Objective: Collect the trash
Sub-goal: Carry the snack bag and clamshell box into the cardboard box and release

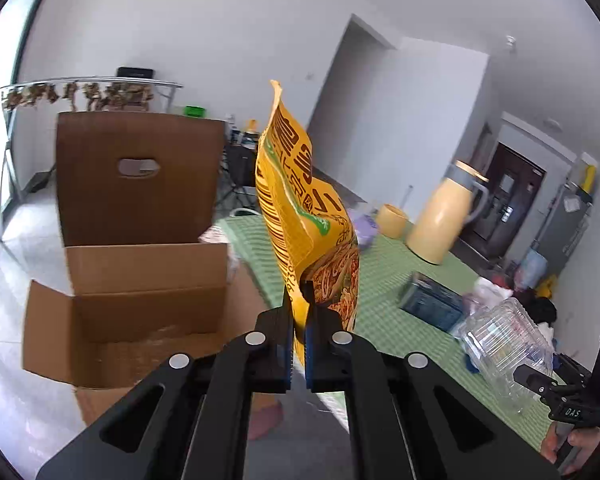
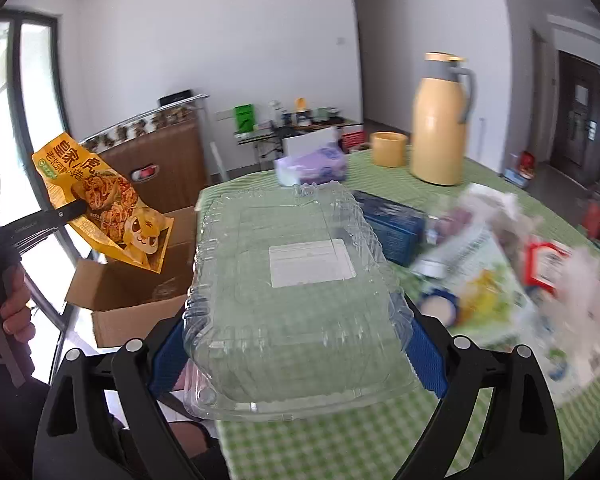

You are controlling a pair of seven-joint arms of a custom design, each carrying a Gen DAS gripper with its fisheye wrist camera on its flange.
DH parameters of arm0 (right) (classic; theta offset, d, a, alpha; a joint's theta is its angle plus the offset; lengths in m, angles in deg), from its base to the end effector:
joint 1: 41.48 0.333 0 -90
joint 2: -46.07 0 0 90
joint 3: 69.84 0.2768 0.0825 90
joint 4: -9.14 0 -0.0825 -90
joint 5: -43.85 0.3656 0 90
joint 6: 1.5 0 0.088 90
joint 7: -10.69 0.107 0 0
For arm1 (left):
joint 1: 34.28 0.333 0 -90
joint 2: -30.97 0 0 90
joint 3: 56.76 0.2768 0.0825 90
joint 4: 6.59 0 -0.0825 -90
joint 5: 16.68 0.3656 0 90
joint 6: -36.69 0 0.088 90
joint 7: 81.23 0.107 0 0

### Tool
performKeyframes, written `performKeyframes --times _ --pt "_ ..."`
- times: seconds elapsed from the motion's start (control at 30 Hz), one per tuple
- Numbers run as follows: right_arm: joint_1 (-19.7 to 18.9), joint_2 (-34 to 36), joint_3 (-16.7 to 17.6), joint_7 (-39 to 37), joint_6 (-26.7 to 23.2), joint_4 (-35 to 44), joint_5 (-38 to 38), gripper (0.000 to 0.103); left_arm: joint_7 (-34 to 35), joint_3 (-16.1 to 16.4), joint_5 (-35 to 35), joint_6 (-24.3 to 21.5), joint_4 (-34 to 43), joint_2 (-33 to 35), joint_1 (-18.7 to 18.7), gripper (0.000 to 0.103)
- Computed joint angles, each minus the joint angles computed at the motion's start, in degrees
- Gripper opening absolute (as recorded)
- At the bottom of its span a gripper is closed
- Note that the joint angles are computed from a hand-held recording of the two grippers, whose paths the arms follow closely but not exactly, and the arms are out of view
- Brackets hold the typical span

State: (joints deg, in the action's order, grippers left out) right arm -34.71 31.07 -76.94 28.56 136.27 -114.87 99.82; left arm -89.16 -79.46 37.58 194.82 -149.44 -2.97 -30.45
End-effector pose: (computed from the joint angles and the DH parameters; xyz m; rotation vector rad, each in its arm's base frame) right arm 0.5106 -0.0015 0.5311 -1.9878 0.9751 -0.3715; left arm 0.3917 -0.1863 0.5210 -1.9566 1.0571 -1.0294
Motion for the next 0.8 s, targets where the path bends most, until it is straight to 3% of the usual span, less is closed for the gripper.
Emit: performKeyframes --times 0.2,0.27,0.33,0.43,0.63,0.73,0.8 --pt "5.81 13.18 7.88 6.39 -4.68 13.21 -7.16 0.089 7.58 8.97 -6.63 -2.76 -10.08 -6.44 0.95 0.001" --pt "7.38 18.06 10.06 9.28 -6.11 18.20 -10.08 0.089 8.73 9.27 -7.81 -3.27 -11.01 -5.35 3.36 0.001" --pt "8.90 24.02 11.80 13.97 -8.02 24.50 -14.83 0.089 11.83 10.58 -9.49 -3.54 -10.90 -1.96 4.51 0.001" --pt "11.94 32.29 13.36 21.10 -7.28 32.44 -23.86 0.089 13.80 12.54 -11.47 -0.16 -10.90 4.91 6.64 0.001" --pt "17.06 44.35 13.44 31.14 -9.46 43.85 -38.35 0.090 14.17 13.82 -11.00 3.15 -8.78 16.64 10.20 0.004" --pt "18.56 47.86 13.37 33.17 -10.77 47.25 -42.41 0.091 16.97 15.60 -13.83 3.20 -7.84 19.17 8.90 0.028" --pt "19.79 50.03 13.09 34.53 -11.16 49.48 -44.99 0.092 17.02 15.40 -13.48 2.16 -7.75 18.68 9.03 0.054"
